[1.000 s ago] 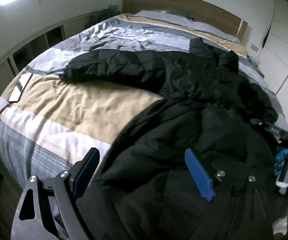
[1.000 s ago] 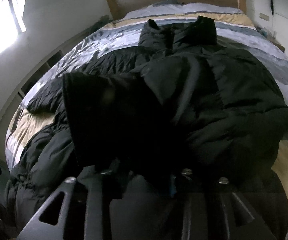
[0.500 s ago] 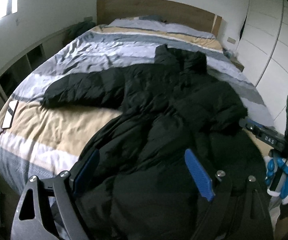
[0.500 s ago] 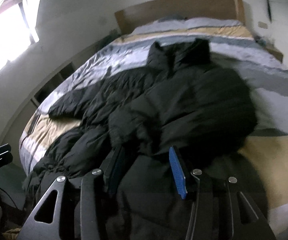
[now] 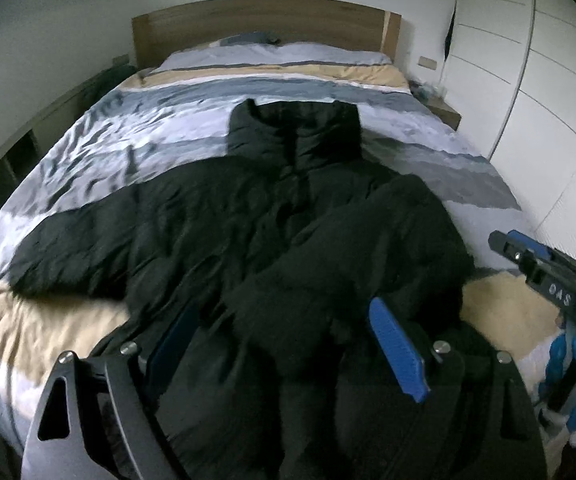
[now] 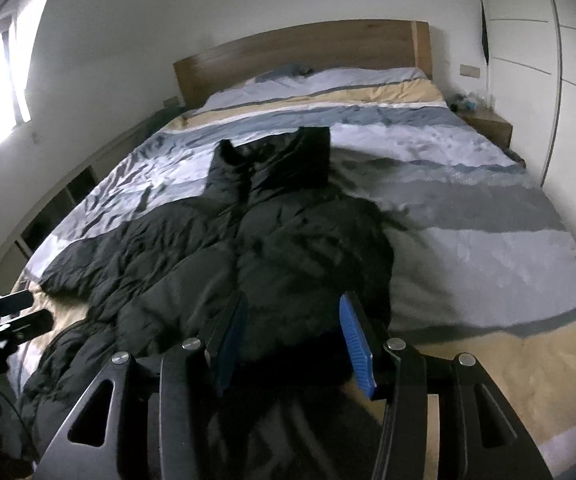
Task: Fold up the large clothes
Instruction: 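Lower the folded side onto the jacket and open the right tool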
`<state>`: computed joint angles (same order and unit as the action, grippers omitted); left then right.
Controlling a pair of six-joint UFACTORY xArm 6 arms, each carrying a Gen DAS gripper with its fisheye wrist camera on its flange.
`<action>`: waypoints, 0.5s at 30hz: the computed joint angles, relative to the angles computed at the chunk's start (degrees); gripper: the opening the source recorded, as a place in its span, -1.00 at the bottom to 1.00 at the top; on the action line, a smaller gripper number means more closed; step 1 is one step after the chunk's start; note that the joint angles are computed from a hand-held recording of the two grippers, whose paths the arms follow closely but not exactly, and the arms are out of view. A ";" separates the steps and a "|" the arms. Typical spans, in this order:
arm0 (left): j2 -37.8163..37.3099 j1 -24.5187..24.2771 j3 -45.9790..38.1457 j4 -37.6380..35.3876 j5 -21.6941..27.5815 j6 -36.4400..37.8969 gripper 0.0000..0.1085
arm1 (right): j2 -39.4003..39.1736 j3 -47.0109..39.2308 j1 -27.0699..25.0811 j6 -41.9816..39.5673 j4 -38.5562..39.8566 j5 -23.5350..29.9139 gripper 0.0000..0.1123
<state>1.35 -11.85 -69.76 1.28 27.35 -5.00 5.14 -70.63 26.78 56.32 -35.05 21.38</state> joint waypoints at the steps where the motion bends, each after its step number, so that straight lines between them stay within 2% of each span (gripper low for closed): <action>1: 3.61 -0.84 -3.15 0.83 -0.56 -1.59 0.61 | 1.75 -1.61 -0.80 -1.14 0.84 -0.63 -0.13; 9: 22.32 -3.33 -18.04 3.59 -1.81 -7.48 0.61 | 12.77 -9.55 -3.23 -7.68 6.64 -3.58 -0.08; 13: 25.78 -2.49 -17.48 5.13 -2.78 -8.86 0.62 | 18.01 -11.66 -2.80 -13.01 11.23 -4.71 -0.07; 15: 25.99 -1.94 -15.93 2.42 -4.19 -6.71 0.62 | 19.08 -11.01 -2.81 -13.88 12.03 -6.31 -0.07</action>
<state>27.34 -13.79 -85.69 3.70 23.16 -11.71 24.22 -81.64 23.97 42.44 -23.03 15.07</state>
